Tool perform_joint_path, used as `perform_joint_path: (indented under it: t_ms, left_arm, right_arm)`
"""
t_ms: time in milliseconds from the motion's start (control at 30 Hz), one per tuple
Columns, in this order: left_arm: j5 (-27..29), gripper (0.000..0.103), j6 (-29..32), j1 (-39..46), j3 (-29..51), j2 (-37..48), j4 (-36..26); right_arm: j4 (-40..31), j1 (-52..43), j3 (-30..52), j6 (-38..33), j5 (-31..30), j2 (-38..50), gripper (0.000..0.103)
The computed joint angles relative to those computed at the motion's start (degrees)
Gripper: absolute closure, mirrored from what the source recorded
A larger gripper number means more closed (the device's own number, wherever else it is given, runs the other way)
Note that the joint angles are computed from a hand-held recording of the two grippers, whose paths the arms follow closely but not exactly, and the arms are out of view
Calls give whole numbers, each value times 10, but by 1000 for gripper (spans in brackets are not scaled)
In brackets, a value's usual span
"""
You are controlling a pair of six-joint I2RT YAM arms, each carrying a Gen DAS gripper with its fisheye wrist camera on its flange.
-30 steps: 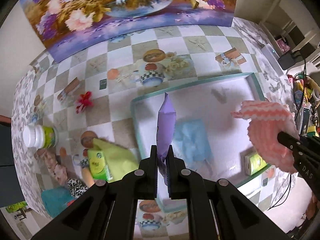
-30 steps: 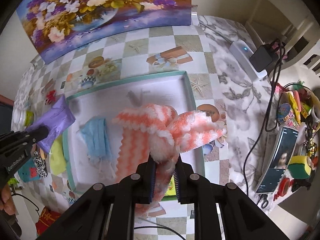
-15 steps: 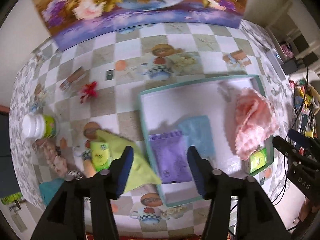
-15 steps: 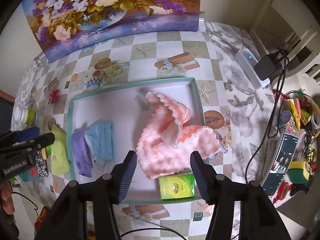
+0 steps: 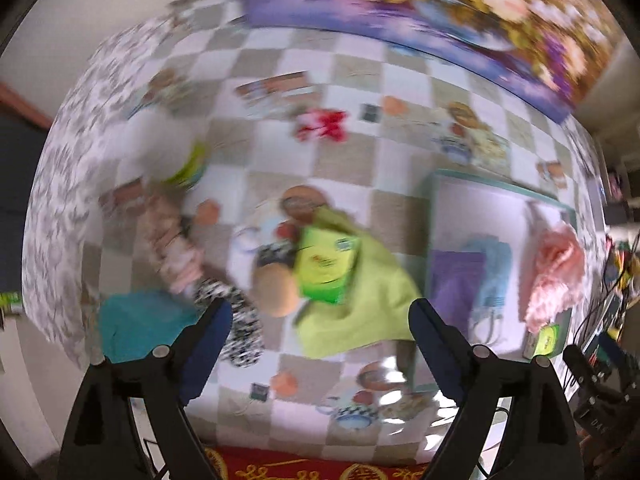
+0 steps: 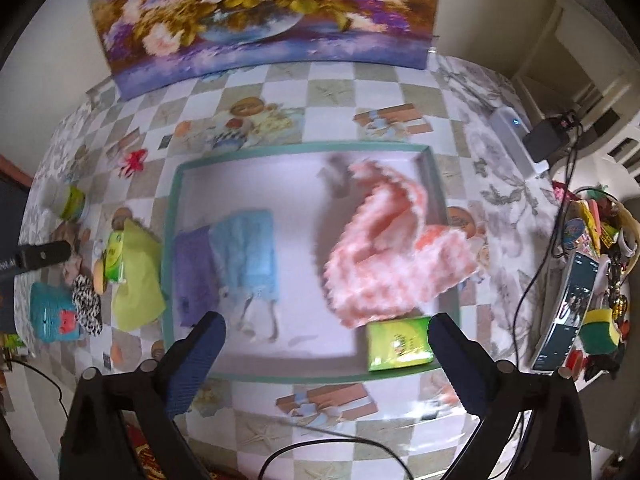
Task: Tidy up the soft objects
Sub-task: 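Withdraw both tools from the tray toward the pile, then grasp the pink floral cloth with the left tool while the right tool reaches the beige sponge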
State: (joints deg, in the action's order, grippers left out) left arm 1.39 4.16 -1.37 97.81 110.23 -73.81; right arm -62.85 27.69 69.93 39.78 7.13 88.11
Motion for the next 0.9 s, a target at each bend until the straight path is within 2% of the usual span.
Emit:
perform_joint_path:
  t_ms: [200,600,900]
  left_arm:
    - [12,13,40,78,13,-7,-14]
    - [32,13,114,197,65,21,-53]
    - [43,13,136,236,103,74,-66]
  right_arm:
    - [-9,64,41,31,4,38,1]
    - [-68,156,214,57,30,143,1]
    - [-46,184,295,64,-2,236,1]
